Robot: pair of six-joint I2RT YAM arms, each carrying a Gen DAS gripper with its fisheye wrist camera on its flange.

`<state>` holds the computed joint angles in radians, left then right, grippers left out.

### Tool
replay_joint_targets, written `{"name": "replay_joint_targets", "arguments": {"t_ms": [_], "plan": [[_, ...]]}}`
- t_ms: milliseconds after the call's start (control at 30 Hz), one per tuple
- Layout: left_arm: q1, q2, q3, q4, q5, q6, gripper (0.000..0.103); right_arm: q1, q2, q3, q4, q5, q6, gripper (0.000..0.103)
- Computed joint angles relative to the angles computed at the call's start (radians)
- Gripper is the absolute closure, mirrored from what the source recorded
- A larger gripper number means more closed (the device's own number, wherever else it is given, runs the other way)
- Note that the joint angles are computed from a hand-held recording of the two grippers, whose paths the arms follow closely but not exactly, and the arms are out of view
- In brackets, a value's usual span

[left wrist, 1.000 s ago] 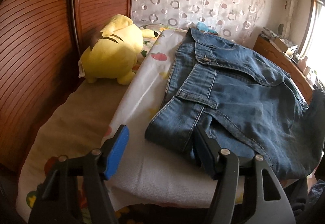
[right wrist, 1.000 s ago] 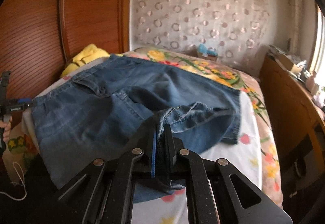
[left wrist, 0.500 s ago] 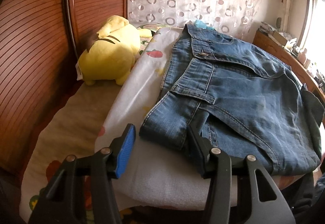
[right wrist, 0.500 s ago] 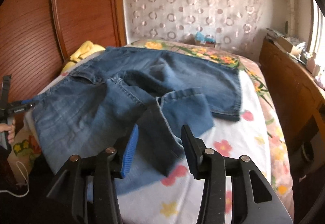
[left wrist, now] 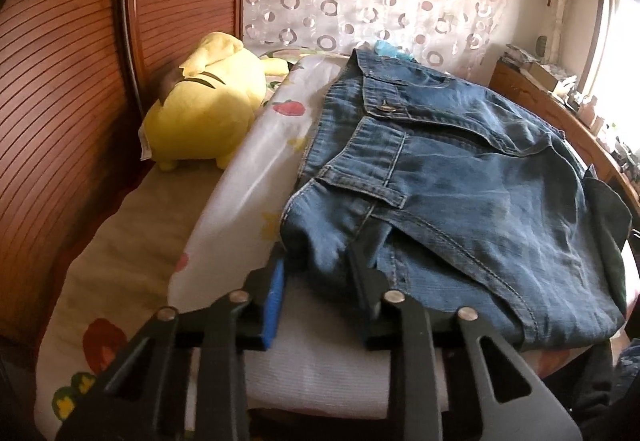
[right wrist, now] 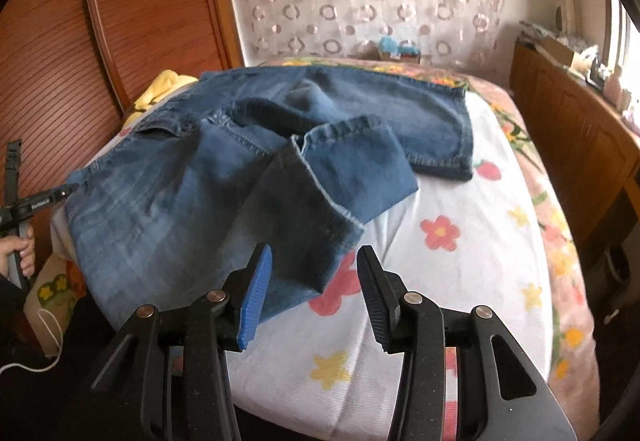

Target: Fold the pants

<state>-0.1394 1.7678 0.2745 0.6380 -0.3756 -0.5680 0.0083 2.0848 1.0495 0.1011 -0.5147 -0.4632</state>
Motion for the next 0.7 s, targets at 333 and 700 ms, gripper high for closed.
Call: {"name": "replay_joint_targets", "arguments": {"t_ms": [333,700], "plan": [[0.012,0.004,0.03,-0.033,0.019,-0.002,0.081,-0.001,0.098,0.117,-0.077,-0.027,0.058,0.058],[-0.023,-0.063,0.009,-0.035,-0.018,0.006,0.092,-0.019,-0.001,0.036,-0.002,-0.081,0.054,0.102]]}}
